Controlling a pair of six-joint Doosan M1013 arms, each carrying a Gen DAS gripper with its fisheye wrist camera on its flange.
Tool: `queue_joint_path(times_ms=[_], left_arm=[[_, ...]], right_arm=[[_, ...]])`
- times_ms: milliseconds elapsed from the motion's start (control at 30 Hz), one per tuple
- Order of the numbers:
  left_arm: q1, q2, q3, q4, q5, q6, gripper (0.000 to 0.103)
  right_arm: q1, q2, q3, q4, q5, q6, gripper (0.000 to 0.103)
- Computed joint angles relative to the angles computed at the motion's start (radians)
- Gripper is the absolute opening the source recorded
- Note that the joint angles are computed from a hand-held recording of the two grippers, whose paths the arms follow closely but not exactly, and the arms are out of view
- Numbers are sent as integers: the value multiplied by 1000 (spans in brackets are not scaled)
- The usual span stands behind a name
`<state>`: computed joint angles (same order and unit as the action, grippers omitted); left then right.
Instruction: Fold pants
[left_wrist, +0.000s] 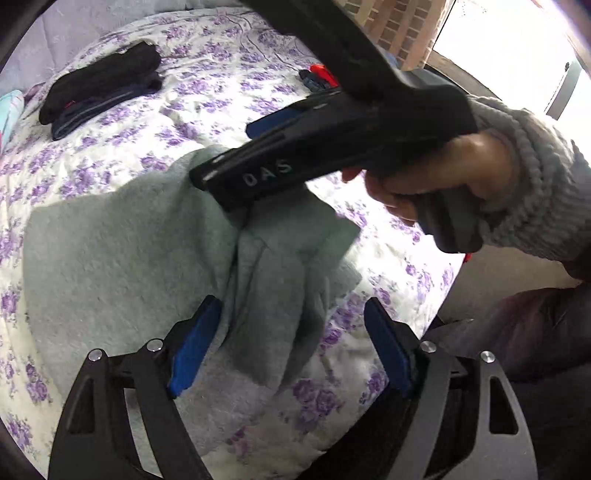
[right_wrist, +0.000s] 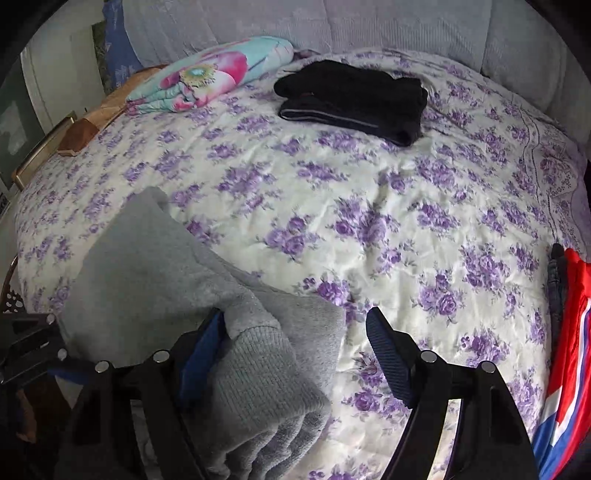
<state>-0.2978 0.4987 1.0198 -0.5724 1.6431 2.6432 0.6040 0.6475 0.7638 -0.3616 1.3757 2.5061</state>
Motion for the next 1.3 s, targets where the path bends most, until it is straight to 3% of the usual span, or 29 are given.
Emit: queue_joint_path(times_ms=[100, 167, 267, 467, 600, 667, 700, 767, 900, 1000, 1100, 1167, 1233, 1300], left_arm=[[-15, -25, 48, 32, -37, 46, 85], [-16, -38, 62, 37, -60, 59, 85], [16, -14, -2, -26, -18, -14, 79], [94, 59, -154, -106, -22, -237, 79], [92, 124, -222, -11, -40, -381, 79], [76, 138, -208, 51, -39, -370, 77], [65, 124, -169, 86, -85, -325, 79], [64, 95, -115, 82, -158, -267, 81], [71, 115, -178, 80, -98, -305, 80], [84, 100, -190, 37, -107, -278, 81], [87, 91, -191, 23, -123, -272, 83], [79, 104, -203, 46, -100, -294, 83], [61, 115, -200, 128, -88, -315, 83], [54, 140, -217, 156, -34, -343, 87]], right_arm=[[-10, -16, 44, 30, -57, 22, 79], [-14, -32, 67, 42, -91, 29, 80], [11, -73, 98, -23, -151, 47, 80], [84, -92, 78, -131, -118, -59, 80], [89, -55, 60, -61, 7, -65, 80], [79, -83, 142, -17, -51, 27, 85], [76, -105, 187, -17, -105, 82, 87], [70, -117, 215, 8, -135, 134, 90], [70, -128, 209, 13, -142, 160, 89], [93, -147, 193, -101, -165, 212, 88], [107, -154, 174, -193, -241, 205, 80], [97, -143, 158, -149, -294, 152, 65], [84, -114, 128, -57, -281, 62, 59], [72, -75, 96, 27, -201, -5, 59]])
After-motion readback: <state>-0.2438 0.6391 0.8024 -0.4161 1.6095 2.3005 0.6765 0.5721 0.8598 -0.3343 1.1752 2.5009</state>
